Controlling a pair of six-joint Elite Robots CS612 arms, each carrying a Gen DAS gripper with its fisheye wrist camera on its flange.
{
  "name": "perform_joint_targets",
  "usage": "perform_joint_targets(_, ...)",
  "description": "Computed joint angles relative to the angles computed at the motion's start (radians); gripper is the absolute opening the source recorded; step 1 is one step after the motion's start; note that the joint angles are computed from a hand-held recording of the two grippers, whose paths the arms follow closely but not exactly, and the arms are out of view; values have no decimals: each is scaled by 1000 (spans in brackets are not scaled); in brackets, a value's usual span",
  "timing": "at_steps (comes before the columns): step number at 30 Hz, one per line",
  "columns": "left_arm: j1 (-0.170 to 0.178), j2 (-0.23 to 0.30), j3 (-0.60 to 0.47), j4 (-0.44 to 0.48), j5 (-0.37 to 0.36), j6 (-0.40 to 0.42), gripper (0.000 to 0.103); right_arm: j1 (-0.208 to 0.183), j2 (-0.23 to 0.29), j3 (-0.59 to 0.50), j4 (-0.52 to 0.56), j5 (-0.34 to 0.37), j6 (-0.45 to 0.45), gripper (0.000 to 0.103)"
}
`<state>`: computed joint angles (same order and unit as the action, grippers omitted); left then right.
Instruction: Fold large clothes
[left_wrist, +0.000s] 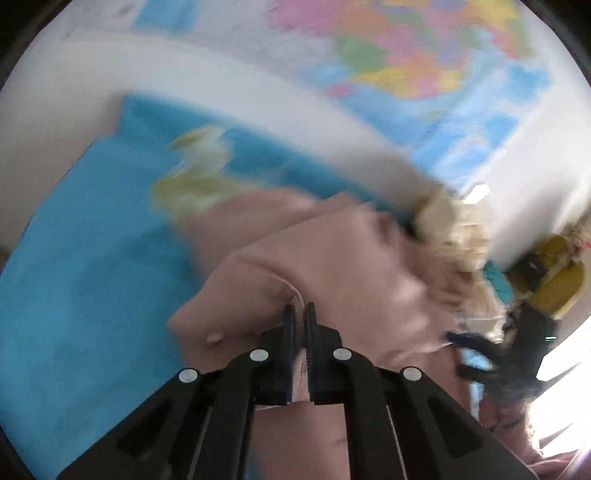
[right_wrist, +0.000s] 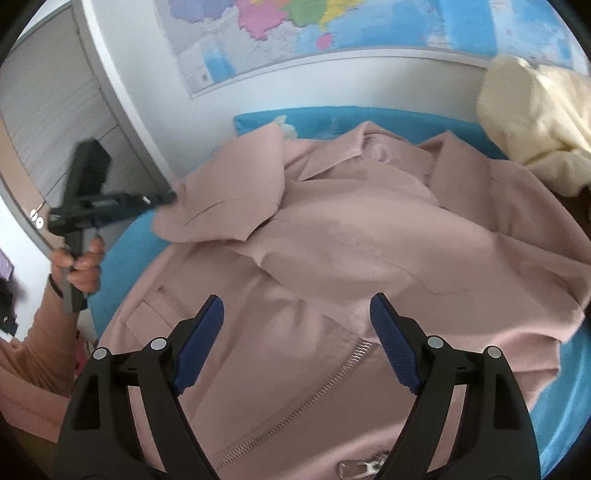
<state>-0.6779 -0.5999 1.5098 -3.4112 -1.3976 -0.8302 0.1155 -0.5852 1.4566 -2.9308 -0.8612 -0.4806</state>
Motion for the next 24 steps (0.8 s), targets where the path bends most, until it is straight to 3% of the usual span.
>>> perform_joint_targets(3,-14,7,-69,-16,-42,119,5,-14,-1,6,-34,10,36,81)
perform_joint_targets(5,-15,29,-138,-7,-117,186,6,-25,-3,17,-73,28,65,81)
perform_joint_targets(8,-20,79,-274,86,-219,289,10,-37,-3,28,-125,43,105,81)
perform_joint_targets(9,-22,102,-329,136,-248,306,14,-39,-4,32,-135,46,109,81)
perform_joint_targets(11,-21,144,-423,223,-327,338,41,-37,-6,42,-170,17,117,83)
perform_joint_targets(12,-22,157,-450,255,-346,354,47,-35,-5,42,-181,2,116,85)
perform_joint_targets(13,-25,172,-487,301,-351,383,57,-34,-3,42,-194,-9,119,86)
perform_joint_targets(15,-35,179,-511,331,-326,447,62,-26,6,34,-234,-61,134,91)
perform_joint_targets(18,-33,162,-469,238,-317,450,77,-16,21,14,-248,-107,148,93)
perform_joint_targets(19,-34,143,-423,179,-282,440,81,-10,26,7,-247,-132,143,93)
perform_joint_targets(21,-35,120,-367,120,-229,422,81,-1,26,4,-234,-149,107,93)
perform_joint_targets(24,-30,88,-284,108,-141,359,81,8,21,23,-255,-112,20,98)
